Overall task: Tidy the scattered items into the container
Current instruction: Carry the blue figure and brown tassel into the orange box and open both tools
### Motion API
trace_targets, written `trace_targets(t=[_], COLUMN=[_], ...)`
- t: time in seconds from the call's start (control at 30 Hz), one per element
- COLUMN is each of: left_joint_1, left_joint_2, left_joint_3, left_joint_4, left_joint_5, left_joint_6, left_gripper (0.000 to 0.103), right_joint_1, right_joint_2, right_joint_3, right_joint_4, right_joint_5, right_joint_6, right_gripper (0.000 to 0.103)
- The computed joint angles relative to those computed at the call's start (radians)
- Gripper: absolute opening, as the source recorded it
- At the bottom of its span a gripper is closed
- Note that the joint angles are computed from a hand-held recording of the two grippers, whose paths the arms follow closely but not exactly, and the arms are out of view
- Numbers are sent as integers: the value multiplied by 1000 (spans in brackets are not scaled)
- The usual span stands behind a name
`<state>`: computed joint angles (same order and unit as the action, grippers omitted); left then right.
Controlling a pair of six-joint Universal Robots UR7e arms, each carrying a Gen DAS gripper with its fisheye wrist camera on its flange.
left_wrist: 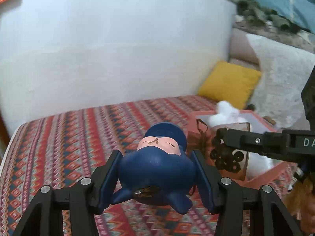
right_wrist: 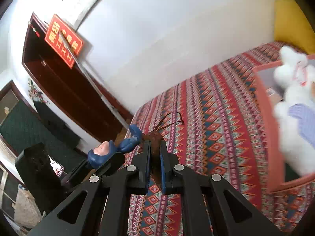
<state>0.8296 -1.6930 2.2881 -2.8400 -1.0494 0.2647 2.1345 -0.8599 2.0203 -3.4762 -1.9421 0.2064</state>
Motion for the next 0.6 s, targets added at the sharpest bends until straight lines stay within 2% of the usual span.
trace_targets(t=[0.2, 0.3, 0.47, 0.6], left_joint_1=[-124, -172, -214, -216], left_joint_2=[54, 126, 276, 405], left_joint_3=[9, 0, -48, -106], left_joint_4=[-5, -36, -83, -98], left_joint_5=[-19, -39, -90, -119], left_joint_6=[-32, -46, -52, -47], left_gripper=[61, 61, 61, 61], right_joint_1=[39, 55, 50, 10], right_joint_2=[-137, -214, -322, -387], right_joint_3=[138, 208, 280, 310], right_joint_4=[-95, -135, -170, -186], right_joint_5=[-90, -147, -232, -276], right_joint_6=[5, 3, -7, -36], right_gripper=[8, 8, 8, 8])
